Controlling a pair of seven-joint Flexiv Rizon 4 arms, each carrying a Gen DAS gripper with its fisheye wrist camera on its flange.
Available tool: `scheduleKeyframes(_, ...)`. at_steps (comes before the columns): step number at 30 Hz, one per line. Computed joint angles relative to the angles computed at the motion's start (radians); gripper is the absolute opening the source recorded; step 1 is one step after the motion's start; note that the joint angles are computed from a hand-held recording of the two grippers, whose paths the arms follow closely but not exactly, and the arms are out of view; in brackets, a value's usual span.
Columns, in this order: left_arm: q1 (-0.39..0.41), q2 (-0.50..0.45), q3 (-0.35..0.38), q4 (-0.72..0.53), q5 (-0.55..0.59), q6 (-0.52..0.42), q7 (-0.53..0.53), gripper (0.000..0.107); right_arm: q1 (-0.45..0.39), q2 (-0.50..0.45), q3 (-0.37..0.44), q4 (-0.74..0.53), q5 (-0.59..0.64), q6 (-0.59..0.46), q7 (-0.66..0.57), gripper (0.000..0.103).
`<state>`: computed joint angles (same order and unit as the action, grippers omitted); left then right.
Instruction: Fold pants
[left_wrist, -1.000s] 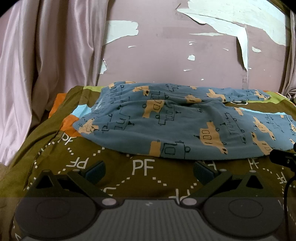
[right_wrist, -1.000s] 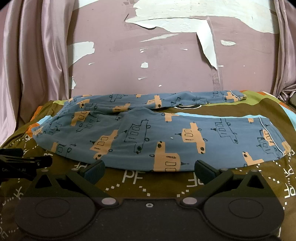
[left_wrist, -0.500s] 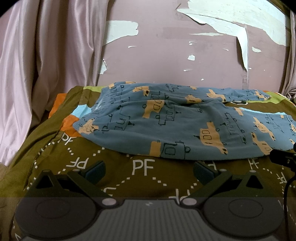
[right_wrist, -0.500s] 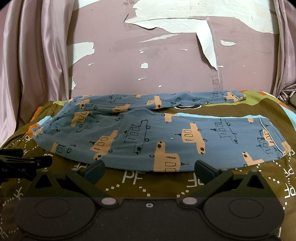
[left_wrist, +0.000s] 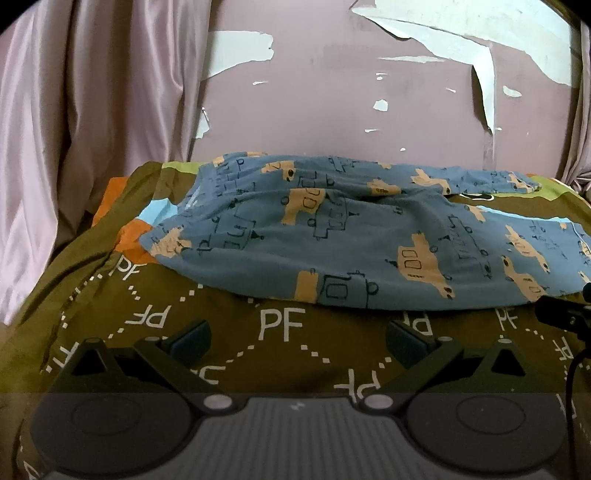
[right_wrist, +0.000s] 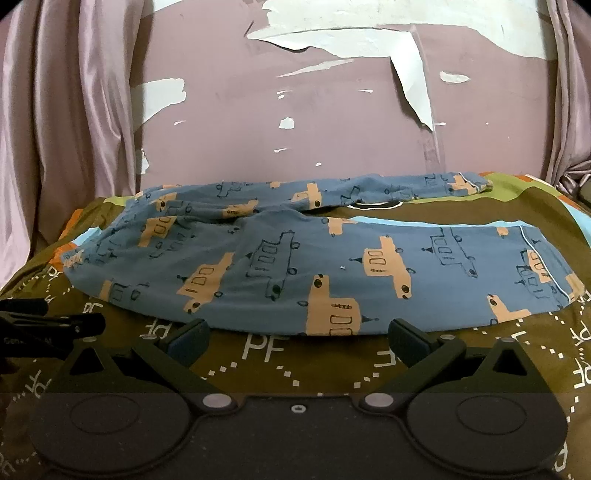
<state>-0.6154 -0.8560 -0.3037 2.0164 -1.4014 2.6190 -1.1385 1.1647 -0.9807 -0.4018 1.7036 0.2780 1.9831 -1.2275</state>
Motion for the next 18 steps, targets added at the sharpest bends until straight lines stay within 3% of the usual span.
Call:
scheduleKeyframes(4,0.005,0.001,0.002,-0.002,0.002,-0.004,0.002,0.103,-0.013,-0.003,0.008,-0.006,-0.008,0.009,-0.007,0.103)
scheduleKeyframes(9,0.019,0.005,0.021,-0.014,0.02,-0.004,0.037,0.103,-0.101,-0.017,0.073,-0.057,-0.069,0.06,-0.066,0.103)
scheduleKeyframes(14,0.058,0.025,0.04,-0.025,0.037,-0.021,0.09,0.103,-0.315,-0.013,0.254,-0.165,-0.285,0.012,-0.138,0.103)
scheduleKeyframes(18,0.105,0.052,0.068,-0.061,0.04,-0.044,0.197,0.103,-0.54,-0.044,0.474,-0.316,-0.56,-0.137,-0.154,0.103)
